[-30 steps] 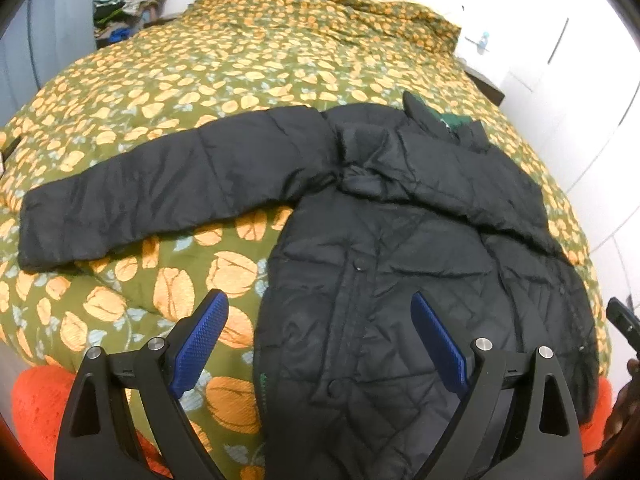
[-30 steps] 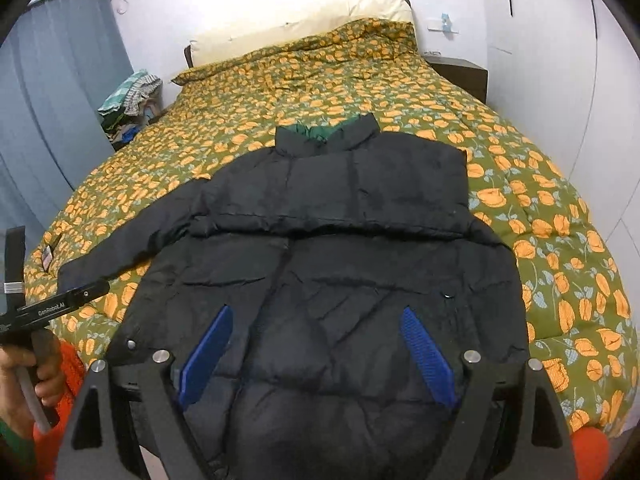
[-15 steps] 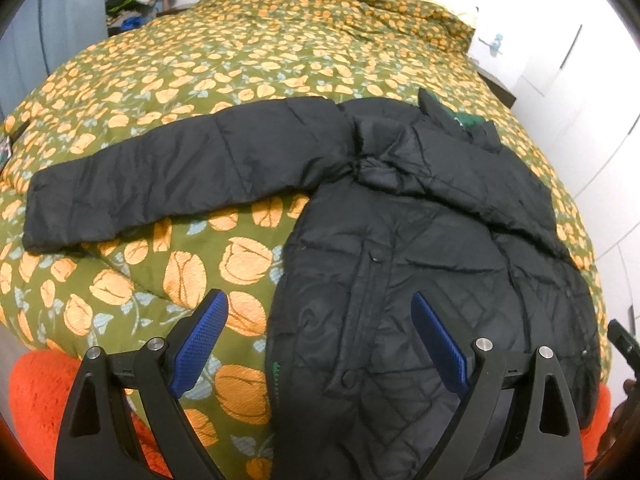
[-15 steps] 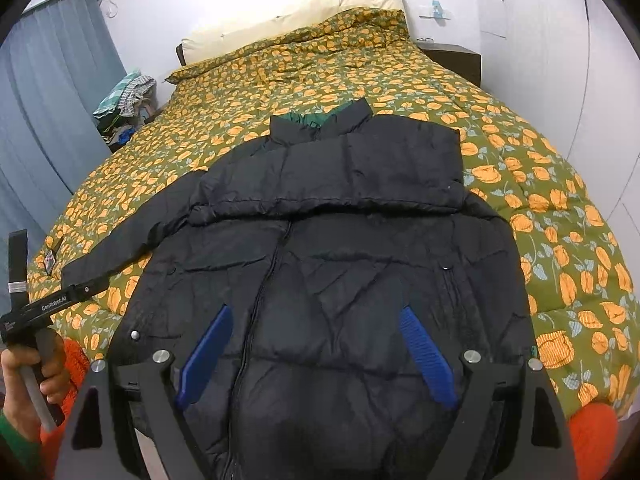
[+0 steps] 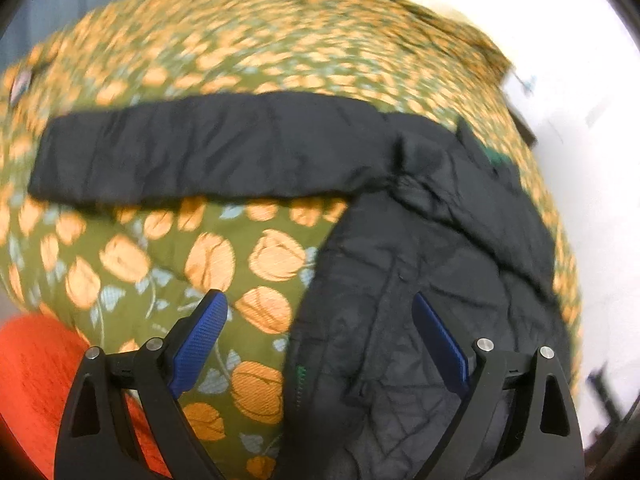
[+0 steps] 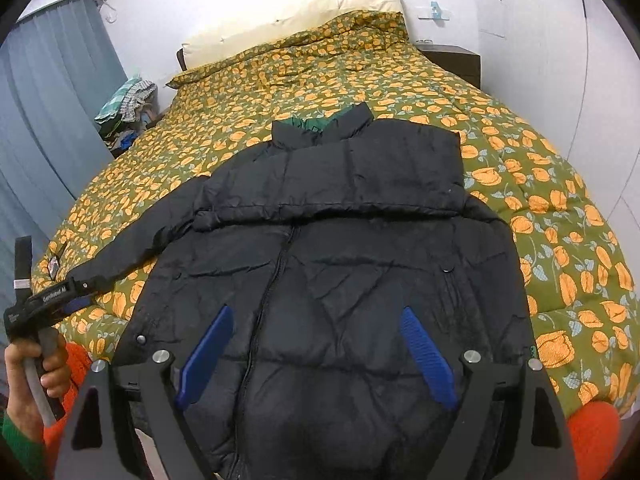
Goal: Fold large clothes
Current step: 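Grasp the sleeve cuff with the left tool and fold it across the jacket body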
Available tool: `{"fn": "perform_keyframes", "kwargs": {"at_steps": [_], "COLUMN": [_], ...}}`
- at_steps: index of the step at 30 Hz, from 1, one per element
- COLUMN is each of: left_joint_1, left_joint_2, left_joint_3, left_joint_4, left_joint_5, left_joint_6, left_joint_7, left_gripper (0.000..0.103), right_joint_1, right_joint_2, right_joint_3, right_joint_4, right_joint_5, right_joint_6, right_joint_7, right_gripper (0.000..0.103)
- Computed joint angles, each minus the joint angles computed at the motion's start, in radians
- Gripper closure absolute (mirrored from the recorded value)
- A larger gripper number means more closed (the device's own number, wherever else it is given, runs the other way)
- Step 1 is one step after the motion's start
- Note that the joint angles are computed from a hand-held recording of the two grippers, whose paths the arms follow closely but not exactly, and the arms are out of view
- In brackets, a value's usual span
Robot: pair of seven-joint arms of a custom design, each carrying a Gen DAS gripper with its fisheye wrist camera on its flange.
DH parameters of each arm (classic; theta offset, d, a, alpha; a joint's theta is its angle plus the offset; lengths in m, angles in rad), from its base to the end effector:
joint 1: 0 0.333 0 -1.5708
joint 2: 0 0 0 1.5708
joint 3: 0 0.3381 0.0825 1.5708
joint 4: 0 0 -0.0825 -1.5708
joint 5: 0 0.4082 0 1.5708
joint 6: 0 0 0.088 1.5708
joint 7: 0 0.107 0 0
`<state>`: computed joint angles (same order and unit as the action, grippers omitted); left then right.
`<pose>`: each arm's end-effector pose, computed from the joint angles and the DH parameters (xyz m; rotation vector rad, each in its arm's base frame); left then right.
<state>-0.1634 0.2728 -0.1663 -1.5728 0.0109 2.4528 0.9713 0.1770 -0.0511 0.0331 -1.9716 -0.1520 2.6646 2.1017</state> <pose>0.6844 -0.2184 0.5697 -2.2819 1.7116 -0.8685 0.5995 0.1328 0.5931 -1.5448 1.9132 -0.5260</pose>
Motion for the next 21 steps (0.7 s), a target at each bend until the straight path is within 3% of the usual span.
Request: {"fn": "perform_keyframes", "kwargs": {"at_steps": [4,10,18,20,21], "left_joint_1": [0.044,0.089,0.116,0.097,0.098], "left_joint_2": [0.004,0.042,0.105,0.103,0.104], "left_joint_3": [0.008,0.058,0.100,0.127,0.126], "left_joint_4": [-0.029,-0.059,-0.031,-0.030,-0.027], "left_joint_5": [-0.114,-0.156,-0.104,-0.034,-0.015], "left_joint_6": [0.031,0.115,0.187,0.189,0.188], "left_joint_7": [-0.081,-0.343,-0.534,-0.592,-0.596], "left_gripper": [0.009,0.009,0.010,0.025,0.047], "right_joint_1": [-0.002,-0.005,0.001,0.005,0.007], "right_joint_2": [-0.003,-0.003,0.005,0.010,0.017], "right_joint_3": [-0.001,-0.003,0.002,0.003,0.003], "right_joint_4": [0.001,0.007,0.029,0.034,0.041], "right_joint_5": [-0.005,-0.012,-0.020,-0.014,-0.005], "right_joint_6": [-0.006,-0.019,-0.033,-0.038,-0.043], "right_joint_7": [0.000,0.000,-0.013,-0.019,-0.027], "right_gripper": [0.015,0.015,0.015,0.015,0.015]}}
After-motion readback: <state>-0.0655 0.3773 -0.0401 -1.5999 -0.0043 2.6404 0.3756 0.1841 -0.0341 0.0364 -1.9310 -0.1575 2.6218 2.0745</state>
